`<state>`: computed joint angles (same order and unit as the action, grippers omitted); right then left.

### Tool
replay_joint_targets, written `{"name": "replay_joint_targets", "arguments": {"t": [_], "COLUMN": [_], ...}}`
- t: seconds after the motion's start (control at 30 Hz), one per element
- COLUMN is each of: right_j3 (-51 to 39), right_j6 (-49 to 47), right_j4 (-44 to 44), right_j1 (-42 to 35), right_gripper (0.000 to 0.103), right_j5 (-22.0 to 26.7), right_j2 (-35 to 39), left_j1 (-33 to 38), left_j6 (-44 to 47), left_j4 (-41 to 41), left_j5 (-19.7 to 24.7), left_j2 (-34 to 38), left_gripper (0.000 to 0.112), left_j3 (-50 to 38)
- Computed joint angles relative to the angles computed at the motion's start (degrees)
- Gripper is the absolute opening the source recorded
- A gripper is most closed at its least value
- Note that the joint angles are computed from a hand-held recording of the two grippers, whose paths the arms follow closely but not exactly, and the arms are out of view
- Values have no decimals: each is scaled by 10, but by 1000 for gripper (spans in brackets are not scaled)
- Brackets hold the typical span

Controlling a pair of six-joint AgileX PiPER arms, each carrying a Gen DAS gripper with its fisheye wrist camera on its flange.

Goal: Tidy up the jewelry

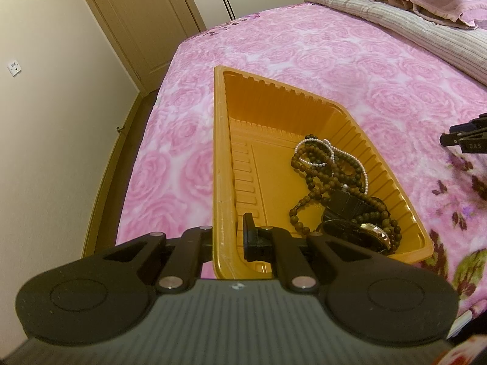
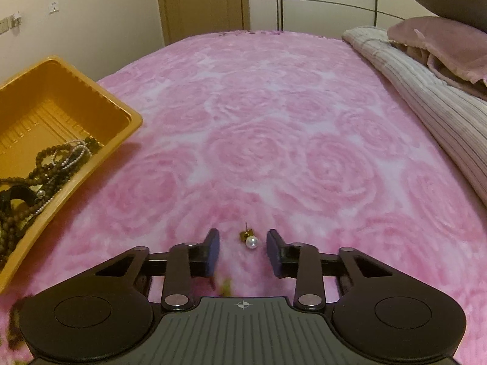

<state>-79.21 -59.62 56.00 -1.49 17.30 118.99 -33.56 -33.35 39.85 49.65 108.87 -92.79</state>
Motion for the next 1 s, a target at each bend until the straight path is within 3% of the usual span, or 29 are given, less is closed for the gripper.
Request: {"name": "replay_joint_targets", "arguments": {"t": [0.03, 0.07, 0.17, 0.33, 0.67, 1.0], "right_j3": [-3, -5, -1, 15, -52, -181], "right_j6": [10, 15, 48, -6, -52, 47], "right_j4": [-10, -15, -47, -6, 68, -37], "right_j1": [1, 1, 10, 20, 67, 128], "right_gripper": [23, 8, 8, 8, 8, 8], "right_j5": [-1, -1, -20, -23, 67, 145], "right_j2": [2, 3, -2, -25, -47, -1], "left_j1": [0, 1, 0, 1, 2, 3], "left_j6": [0, 0, -1, 0, 0, -2], "left_j4": [1, 1, 0, 0, -1, -2], "left_j5": [-1, -1, 0, 1, -2, -4], "left_j2": [0, 0, 0, 2, 2, 1], "left_gripper": [7, 7, 7, 7, 7, 7], "left_j3": [1, 1, 1, -3, -1, 1]}}
